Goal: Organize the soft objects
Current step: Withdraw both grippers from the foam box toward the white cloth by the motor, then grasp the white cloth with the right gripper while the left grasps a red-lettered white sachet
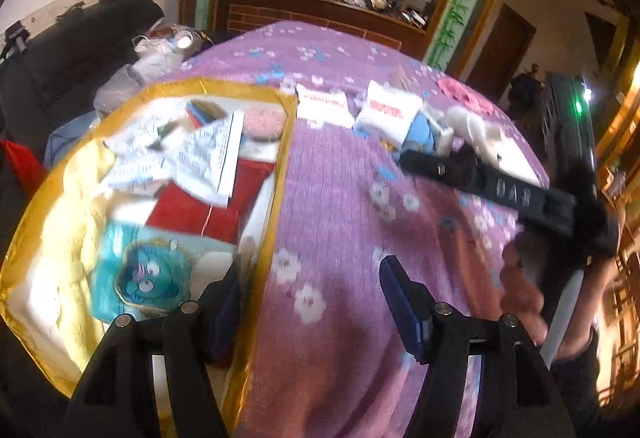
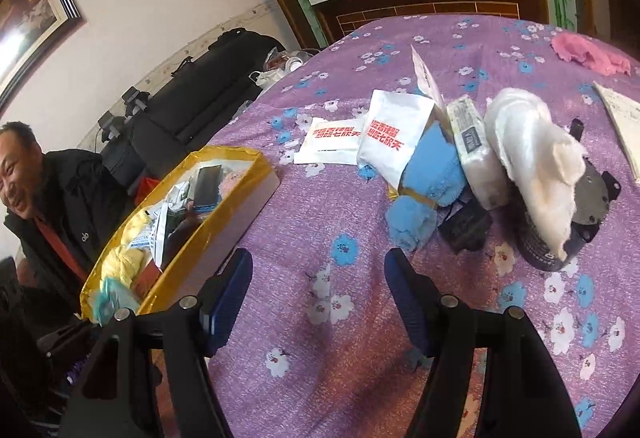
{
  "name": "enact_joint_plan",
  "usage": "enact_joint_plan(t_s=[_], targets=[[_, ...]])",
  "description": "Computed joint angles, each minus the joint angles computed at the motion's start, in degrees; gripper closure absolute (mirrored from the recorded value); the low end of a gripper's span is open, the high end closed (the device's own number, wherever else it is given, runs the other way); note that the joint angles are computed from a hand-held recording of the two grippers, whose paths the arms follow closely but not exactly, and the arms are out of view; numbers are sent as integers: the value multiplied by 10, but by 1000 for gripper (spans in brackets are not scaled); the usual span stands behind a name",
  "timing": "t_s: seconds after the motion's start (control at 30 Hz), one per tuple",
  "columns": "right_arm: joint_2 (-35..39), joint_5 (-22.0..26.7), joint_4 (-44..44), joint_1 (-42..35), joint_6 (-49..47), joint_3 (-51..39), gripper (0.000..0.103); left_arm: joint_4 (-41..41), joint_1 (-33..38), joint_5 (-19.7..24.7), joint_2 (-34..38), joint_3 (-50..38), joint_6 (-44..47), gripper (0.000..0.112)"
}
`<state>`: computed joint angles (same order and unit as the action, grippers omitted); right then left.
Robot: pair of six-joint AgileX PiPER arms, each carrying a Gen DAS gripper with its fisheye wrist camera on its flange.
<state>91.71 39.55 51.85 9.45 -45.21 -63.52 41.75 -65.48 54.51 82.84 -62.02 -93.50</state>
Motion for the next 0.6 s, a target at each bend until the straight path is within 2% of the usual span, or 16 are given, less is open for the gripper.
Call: enact_joint_plan(t_s=[0.07,0.13,0.2,0.23,0.27,0.33,0.47,0.53,0.6], targets=[[0,15,31,-12,-26,1,35,10,1,13,8,-22,8,43],[-7,26,59,-25,-48,5,35,-6,17,3,12,-39,40,43],[-15,51,64,-48,-32,-4,35,-7,25,-16,5,-40,46,43],[-20,72,61,-64,-16,-14,35,-6,26,-11,7,-48,50,43],[-26,92,43,-81,13,-36,35,-8,28,-8,10,-57,57,43],[-28,98,-19,-91,73,-81,35,-15,37,-15,19,-74,79,43],[20,73,-189,-79,186,-203,35,-32,57,-49,42,-105,118,43],[75,90,-208,-90,210,-256,35,-57,71,-63,56,-127,159,43],[135,122,-200,-106,239,-316,37,-50,69,-47,72,-149,173,43]])
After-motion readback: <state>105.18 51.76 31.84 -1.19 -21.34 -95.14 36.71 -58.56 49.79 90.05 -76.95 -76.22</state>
